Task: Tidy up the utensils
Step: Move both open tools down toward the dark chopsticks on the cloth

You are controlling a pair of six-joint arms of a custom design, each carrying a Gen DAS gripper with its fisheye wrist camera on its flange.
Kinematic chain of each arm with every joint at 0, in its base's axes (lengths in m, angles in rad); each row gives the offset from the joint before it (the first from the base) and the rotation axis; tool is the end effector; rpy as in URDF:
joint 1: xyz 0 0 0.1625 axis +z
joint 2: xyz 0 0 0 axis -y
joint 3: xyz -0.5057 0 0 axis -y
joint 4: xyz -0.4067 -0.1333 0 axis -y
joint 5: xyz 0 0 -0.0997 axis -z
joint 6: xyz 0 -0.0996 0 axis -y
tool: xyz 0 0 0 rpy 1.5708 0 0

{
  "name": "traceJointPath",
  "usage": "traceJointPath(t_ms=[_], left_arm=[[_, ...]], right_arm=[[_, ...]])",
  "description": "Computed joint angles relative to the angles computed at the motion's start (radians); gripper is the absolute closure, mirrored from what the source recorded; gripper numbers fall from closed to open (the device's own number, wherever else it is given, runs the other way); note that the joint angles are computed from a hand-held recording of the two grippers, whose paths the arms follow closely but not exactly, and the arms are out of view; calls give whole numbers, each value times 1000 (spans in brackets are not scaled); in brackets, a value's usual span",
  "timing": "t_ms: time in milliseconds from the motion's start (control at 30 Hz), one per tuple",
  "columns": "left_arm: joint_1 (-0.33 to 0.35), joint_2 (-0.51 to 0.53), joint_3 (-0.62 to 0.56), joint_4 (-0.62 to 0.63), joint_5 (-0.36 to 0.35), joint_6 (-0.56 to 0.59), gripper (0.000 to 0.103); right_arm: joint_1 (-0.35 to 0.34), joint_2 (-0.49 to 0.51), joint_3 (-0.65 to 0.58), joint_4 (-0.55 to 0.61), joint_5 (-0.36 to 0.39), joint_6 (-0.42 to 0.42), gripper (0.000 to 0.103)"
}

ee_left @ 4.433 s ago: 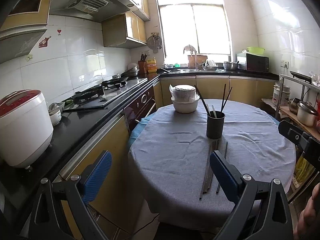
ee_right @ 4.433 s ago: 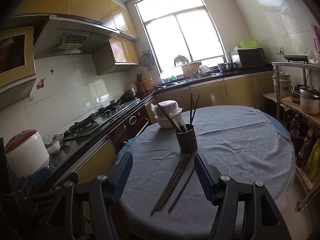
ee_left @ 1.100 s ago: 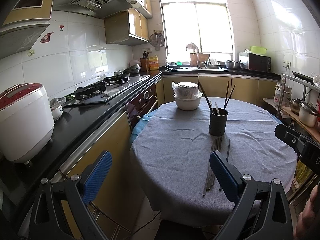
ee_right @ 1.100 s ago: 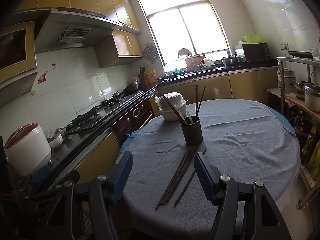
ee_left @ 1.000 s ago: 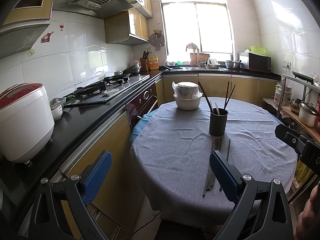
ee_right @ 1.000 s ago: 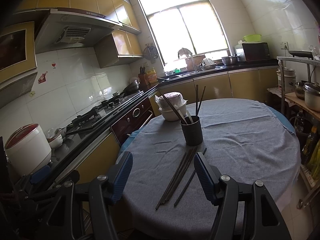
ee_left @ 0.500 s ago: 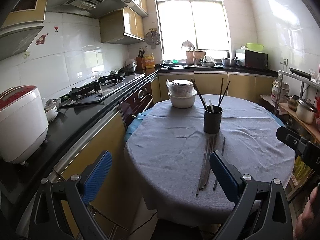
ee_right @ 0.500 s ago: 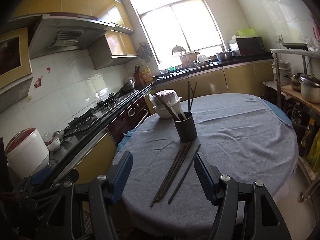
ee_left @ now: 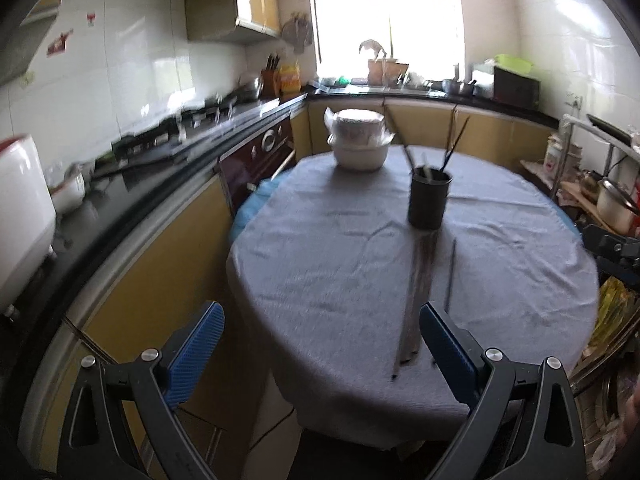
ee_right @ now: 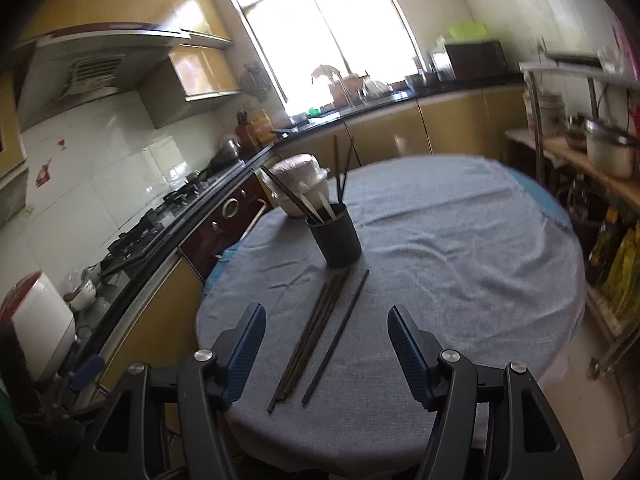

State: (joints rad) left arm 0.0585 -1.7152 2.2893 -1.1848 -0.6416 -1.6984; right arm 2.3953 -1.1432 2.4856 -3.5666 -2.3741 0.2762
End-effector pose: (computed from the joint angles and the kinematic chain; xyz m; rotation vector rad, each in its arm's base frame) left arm -0.2641 -0.2289 0.3262 0.3350 2.0470 -1.0414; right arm 0.3524 -0.2419 0.2322 0.3290 -2.4931 1.2718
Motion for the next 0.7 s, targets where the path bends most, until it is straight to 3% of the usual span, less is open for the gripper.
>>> traceJointPath(t_ms=[167,400,700], left_arm=[[114,-21,43,-125,-4,95,5],[283,-15,99,-372,-1,306,5],[449,87,74,-672,38,607,5]], right_arm=[[-89,20,-32,94,52,8,38],[-221,97,-139,259,102,14,51],[-360,195,-321,450,109,33,60]])
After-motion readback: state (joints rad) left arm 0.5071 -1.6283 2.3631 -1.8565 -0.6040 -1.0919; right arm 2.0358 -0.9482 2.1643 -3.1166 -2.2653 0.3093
